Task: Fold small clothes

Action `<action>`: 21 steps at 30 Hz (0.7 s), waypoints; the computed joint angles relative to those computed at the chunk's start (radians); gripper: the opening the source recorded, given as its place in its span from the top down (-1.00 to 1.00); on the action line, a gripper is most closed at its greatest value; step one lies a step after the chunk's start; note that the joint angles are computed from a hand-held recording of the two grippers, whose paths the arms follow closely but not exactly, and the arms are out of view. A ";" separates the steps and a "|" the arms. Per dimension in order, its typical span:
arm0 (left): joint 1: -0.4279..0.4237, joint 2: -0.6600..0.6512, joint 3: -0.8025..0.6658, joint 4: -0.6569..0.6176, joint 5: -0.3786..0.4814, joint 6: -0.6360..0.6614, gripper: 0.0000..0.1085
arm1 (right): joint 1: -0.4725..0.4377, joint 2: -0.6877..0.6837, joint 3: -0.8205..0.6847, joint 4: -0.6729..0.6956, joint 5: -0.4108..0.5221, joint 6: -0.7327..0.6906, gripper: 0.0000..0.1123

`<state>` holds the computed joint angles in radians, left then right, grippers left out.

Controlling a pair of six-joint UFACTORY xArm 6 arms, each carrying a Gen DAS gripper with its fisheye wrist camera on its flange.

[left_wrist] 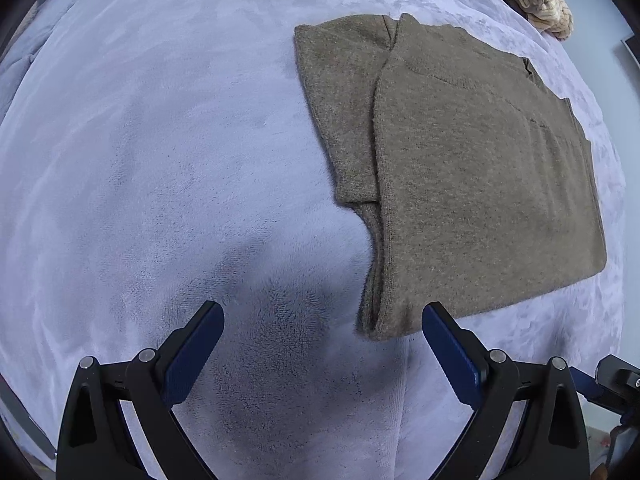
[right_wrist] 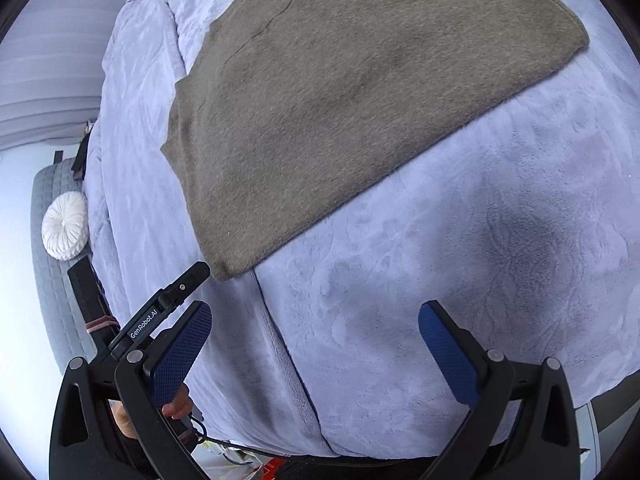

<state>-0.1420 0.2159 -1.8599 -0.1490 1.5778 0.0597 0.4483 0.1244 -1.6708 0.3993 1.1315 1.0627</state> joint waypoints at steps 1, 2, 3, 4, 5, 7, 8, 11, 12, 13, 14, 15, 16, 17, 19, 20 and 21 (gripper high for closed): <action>-0.003 0.006 -0.009 -0.001 0.003 -0.003 -0.84 | -0.003 -0.001 0.004 0.004 -0.004 0.002 -0.83; -0.006 0.010 -0.018 0.002 0.006 -0.008 -0.84 | -0.005 -0.002 0.010 0.008 -0.009 0.002 -0.83; -0.008 0.013 -0.026 0.004 0.007 -0.014 -0.84 | -0.009 0.000 0.010 0.014 -0.010 0.001 -0.83; -0.010 0.015 -0.033 0.006 0.005 -0.020 -0.84 | -0.012 0.002 0.009 0.022 -0.013 -0.004 -0.83; -0.013 0.016 -0.037 0.010 0.002 -0.027 -0.84 | -0.016 0.005 0.009 0.034 -0.020 -0.016 -0.83; -0.015 0.013 -0.041 0.024 -0.001 -0.047 -0.84 | -0.024 0.016 0.003 0.053 -0.027 -0.047 -0.83; -0.016 0.013 -0.044 0.030 0.006 -0.062 -0.84 | -0.029 0.019 0.002 0.059 -0.032 -0.060 -0.83; -0.019 0.005 -0.051 0.030 0.033 -0.093 -0.84 | -0.041 0.009 0.024 0.083 -0.067 -0.092 -0.83; -0.026 -0.003 -0.049 0.042 0.030 -0.104 -0.84 | -0.047 -0.001 0.044 0.105 -0.085 -0.111 -0.83; -0.038 -0.008 -0.051 0.062 0.026 -0.122 -0.84 | -0.051 -0.005 0.056 0.129 -0.091 -0.131 -0.83; -0.050 -0.007 -0.063 0.083 0.031 -0.148 -0.84 | -0.059 -0.005 0.061 0.159 -0.088 -0.160 -0.83; -0.055 -0.010 -0.073 0.092 0.040 -0.174 -0.84 | -0.069 -0.004 0.063 0.189 -0.081 -0.196 -0.83; -0.057 -0.010 -0.085 0.091 0.047 -0.200 -0.84 | -0.077 -0.001 0.060 0.207 -0.072 -0.226 -0.83; -0.055 -0.005 -0.105 0.082 0.059 -0.231 -0.84 | -0.082 0.001 0.056 0.218 -0.064 -0.246 -0.83; -0.031 -0.003 -0.137 0.034 0.074 -0.280 -0.84 | -0.096 0.001 0.056 0.252 -0.059 -0.286 -0.83; -0.019 0.001 -0.150 0.008 0.071 -0.299 -0.84 | -0.101 0.002 0.059 0.272 -0.066 -0.301 -0.83; -0.007 0.006 -0.165 -0.010 0.067 -0.309 -0.84 | -0.104 0.005 0.061 0.291 -0.077 -0.316 -0.83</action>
